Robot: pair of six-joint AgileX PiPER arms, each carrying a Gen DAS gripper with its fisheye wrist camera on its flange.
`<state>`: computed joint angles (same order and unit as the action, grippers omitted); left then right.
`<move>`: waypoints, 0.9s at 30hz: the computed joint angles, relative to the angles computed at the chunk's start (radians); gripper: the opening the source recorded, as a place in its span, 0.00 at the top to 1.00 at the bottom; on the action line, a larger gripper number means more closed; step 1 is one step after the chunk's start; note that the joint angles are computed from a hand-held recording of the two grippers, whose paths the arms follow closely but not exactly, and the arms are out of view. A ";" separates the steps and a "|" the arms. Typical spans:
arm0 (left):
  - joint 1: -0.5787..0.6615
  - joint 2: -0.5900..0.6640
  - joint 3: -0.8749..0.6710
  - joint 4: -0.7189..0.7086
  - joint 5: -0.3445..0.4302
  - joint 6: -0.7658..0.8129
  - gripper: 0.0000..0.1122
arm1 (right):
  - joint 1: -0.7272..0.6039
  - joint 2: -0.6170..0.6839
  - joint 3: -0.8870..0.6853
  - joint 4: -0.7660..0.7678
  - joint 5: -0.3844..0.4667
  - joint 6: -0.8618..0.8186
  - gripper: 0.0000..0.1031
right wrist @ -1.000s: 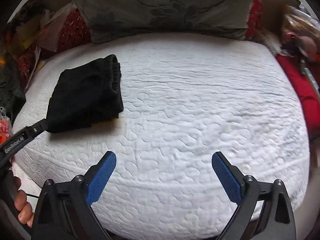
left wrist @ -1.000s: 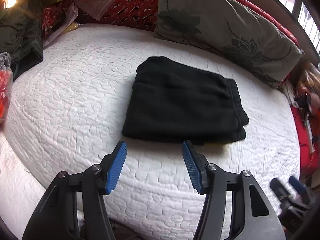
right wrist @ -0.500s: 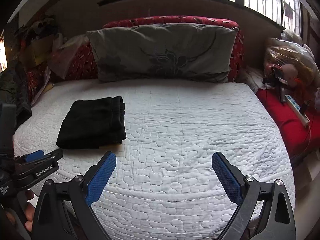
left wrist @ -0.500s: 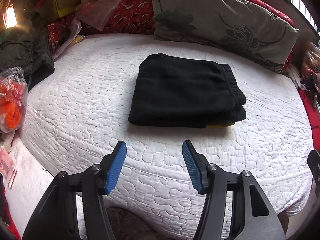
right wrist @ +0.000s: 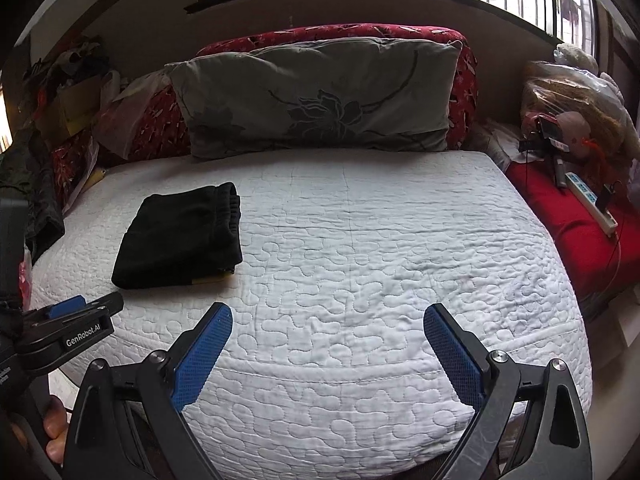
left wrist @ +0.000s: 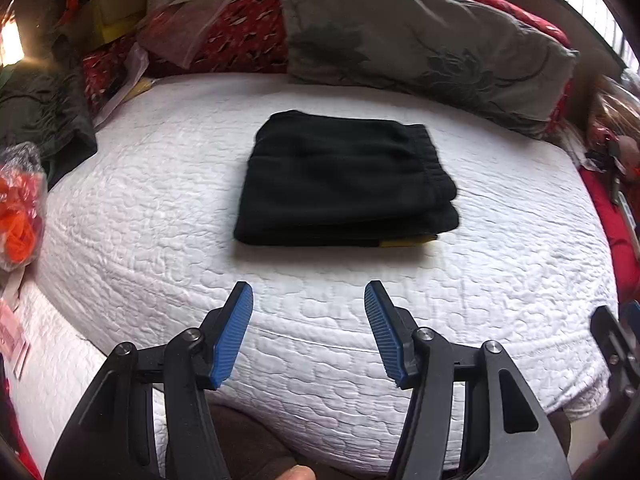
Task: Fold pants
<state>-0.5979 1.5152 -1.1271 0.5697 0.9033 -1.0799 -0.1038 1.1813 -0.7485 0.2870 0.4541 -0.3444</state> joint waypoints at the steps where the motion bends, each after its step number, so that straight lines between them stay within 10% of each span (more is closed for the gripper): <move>1: -0.005 -0.003 -0.002 -0.003 -0.005 0.008 0.49 | 0.001 0.000 0.001 -0.009 0.001 0.006 0.05; 27: -0.021 -0.004 -0.038 -0.016 -0.051 0.024 0.46 | -0.022 0.032 0.003 -0.036 0.009 0.043 0.05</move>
<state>-0.6189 1.5107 -1.1651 0.5541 0.8523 -1.0564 -0.1261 1.2130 -0.7450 0.2507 0.4634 -0.3011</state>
